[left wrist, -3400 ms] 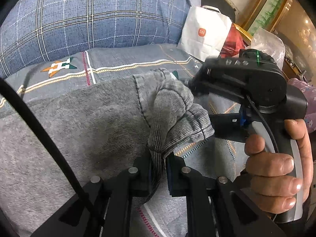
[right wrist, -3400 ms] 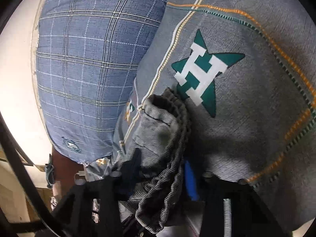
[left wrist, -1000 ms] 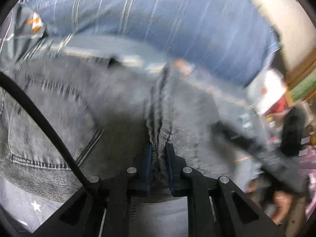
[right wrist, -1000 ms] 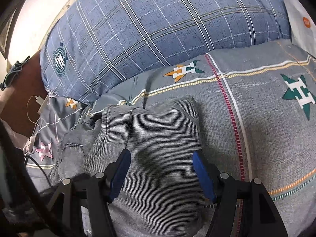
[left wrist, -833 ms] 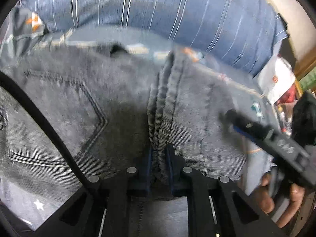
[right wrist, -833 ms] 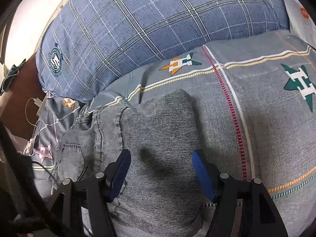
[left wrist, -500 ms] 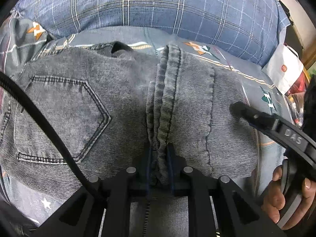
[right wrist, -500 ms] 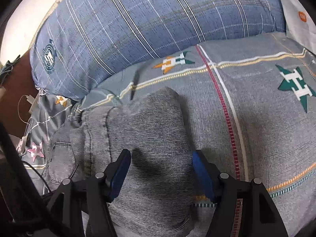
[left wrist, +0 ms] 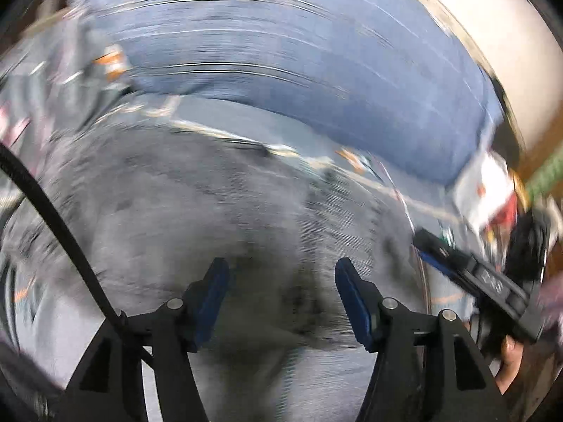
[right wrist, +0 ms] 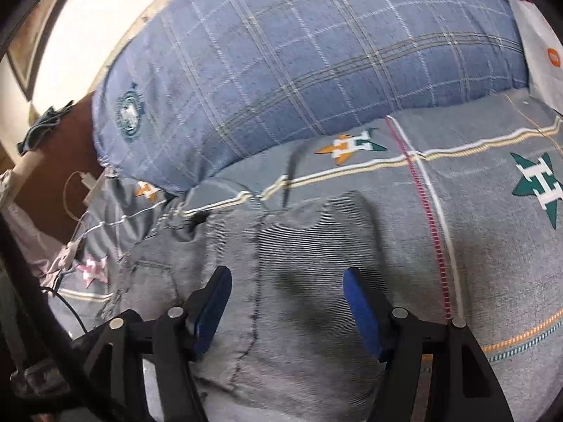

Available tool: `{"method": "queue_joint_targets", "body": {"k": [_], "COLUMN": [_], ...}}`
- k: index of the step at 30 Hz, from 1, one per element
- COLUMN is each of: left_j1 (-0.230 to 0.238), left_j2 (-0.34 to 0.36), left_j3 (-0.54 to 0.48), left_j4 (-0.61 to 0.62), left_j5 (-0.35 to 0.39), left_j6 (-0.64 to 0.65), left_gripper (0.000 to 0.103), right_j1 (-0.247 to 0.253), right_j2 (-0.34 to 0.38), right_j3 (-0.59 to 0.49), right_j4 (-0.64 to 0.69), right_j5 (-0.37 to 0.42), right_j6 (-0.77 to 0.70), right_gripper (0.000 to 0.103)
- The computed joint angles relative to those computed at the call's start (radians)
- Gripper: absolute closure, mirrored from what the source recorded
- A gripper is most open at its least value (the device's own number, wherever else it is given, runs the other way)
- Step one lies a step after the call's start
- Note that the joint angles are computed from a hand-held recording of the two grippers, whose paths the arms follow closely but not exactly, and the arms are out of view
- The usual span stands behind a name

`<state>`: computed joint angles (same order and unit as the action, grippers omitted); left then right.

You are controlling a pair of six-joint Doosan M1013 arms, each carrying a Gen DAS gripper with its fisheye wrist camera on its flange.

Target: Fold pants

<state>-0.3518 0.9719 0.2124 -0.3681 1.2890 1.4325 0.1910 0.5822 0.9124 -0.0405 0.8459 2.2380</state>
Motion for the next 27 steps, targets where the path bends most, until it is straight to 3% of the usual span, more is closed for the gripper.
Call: {"method": "queue_joint_targets", "body": {"k": [2, 6, 9, 14, 15, 16, 17, 18, 19, 20, 24, 27], "left_j1": [0.022, 0.047, 0.047, 0.044, 0.041, 0.042, 0.043, 0.043, 0.043, 0.043, 0.045, 0.045], "left_j2": [-0.047, -0.09, -0.09, -0.082, -0.081, -0.074, -0.061, -0.054, -0.051, -0.049, -0.057, -0.046], "left_j3": [0.105, 0.192, 0.193, 0.189, 0.187, 0.176, 0.154, 0.143, 0.135, 0.131, 0.148, 0.13], "left_j4": [-0.017, -0.01, 0.008, 0.005, 0.011, 0.011, 0.007, 0.002, 0.002, 0.002, -0.005, -0.002], "left_j5": [-0.061, -0.115, -0.123, -0.097, -0.096, -0.09, -0.076, -0.066, -0.06, -0.058, -0.071, -0.054], "left_j6": [-0.043, -0.116, -0.132, -0.1, -0.099, -0.099, -0.1, -0.102, -0.105, -0.107, -0.117, -0.136], "left_gripper": [0.039, 0.039, 0.039, 0.039, 0.039, 0.039, 0.039, 0.039, 0.039, 0.039, 0.039, 0.039], "right_j1": [0.006, 0.026, 0.049, 0.087, 0.092, 0.102, 0.118, 0.126, 0.128, 0.131, 0.146, 0.134], "right_j2": [-0.001, 0.024, 0.086, 0.193, 0.204, 0.223, 0.239, 0.233, 0.22, 0.212, 0.151, 0.186], "right_j3": [-0.001, -0.048, -0.163, -0.337, -0.347, -0.37, -0.39, -0.375, -0.353, -0.342, -0.249, -0.283], "right_j4": [0.035, 0.133, 0.162, 0.074, 0.055, 0.013, -0.075, -0.111, -0.109, -0.119, -0.176, -0.082], "right_j5": [-0.018, 0.008, 0.127, 0.327, 0.35, 0.385, 0.417, 0.402, 0.374, 0.36, 0.24, 0.305], "right_j6": [-0.054, -0.217, -0.3, -0.29, -0.287, -0.283, -0.282, -0.282, -0.291, -0.279, -0.27, -0.302], "right_gripper": [0.034, 0.034, 0.034, 0.035, 0.042, 0.059, 0.065, 0.073, 0.087, 0.091, 0.093, 0.092]}}
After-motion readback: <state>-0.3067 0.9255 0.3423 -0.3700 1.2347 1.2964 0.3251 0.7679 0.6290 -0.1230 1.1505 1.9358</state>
